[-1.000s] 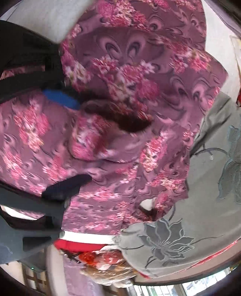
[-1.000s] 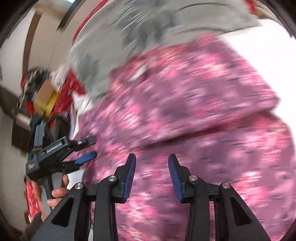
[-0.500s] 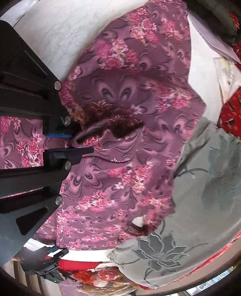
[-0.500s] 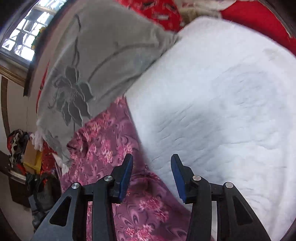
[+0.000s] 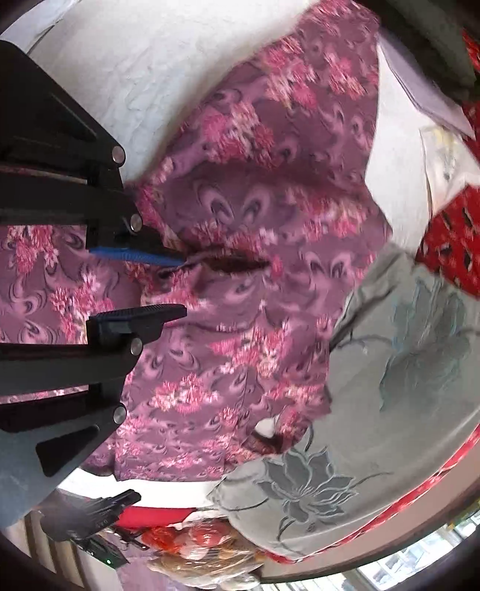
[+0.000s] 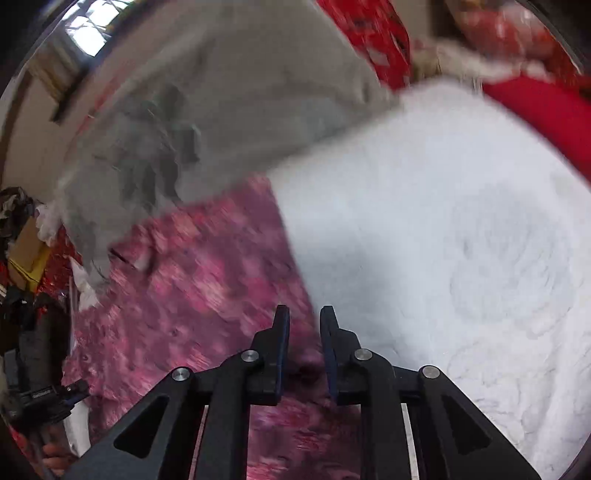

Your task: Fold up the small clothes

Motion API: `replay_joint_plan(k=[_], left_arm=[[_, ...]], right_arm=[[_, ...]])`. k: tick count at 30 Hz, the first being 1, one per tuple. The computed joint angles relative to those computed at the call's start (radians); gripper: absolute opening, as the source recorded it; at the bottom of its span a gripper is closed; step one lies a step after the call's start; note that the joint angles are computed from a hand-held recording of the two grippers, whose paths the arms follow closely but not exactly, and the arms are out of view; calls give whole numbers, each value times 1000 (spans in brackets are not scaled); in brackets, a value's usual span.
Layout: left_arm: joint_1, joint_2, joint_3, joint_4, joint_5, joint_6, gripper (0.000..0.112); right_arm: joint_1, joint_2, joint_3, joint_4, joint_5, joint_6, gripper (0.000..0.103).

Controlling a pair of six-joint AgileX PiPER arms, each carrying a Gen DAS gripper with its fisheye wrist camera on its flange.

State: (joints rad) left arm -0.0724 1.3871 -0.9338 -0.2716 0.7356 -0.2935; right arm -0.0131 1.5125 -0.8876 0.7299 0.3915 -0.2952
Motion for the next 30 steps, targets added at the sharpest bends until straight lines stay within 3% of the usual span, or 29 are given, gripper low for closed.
replay_joint_plan(k=[2,4,6,8,11,15,17,21,22,25,26,30], left_arm=[[-63,41,-20,110,-12,-87,30],[-112,125,-47,229,6,-163,31],[-116,129,-25,230,-16,-167,31],[-64,84,1,133,-21,-75,31],[83,3,29,-42,16,124,31],[343,-52,23,-105,92,302,55],[495,-34,3,-107,113,382,55],[747,108,-109,-78,151,468,55],[796,158,-147,-71,152,472,55],[892,280,-243,-66,145,467,55],[901,312,-270,-56,139,449,55],[948,440,-379,-61,146,412,55]], right_arm=[[40,-10,-19,-9,20,21,20],[99,-2,-39,-27,40,50,20],[197,29,-77,-107,68,140,21],[281,46,-92,-172,64,200,21],[417,120,-165,-266,57,303,22],[569,266,-337,-300,65,376,22],[623,337,-418,-304,59,401,22],[695,473,-557,-296,59,394,24],[716,499,-564,-334,37,418,30],[771,470,-445,-515,-162,529,31],[774,464,-426,-526,-189,540,31],[753,451,-401,-332,-199,351,31]])
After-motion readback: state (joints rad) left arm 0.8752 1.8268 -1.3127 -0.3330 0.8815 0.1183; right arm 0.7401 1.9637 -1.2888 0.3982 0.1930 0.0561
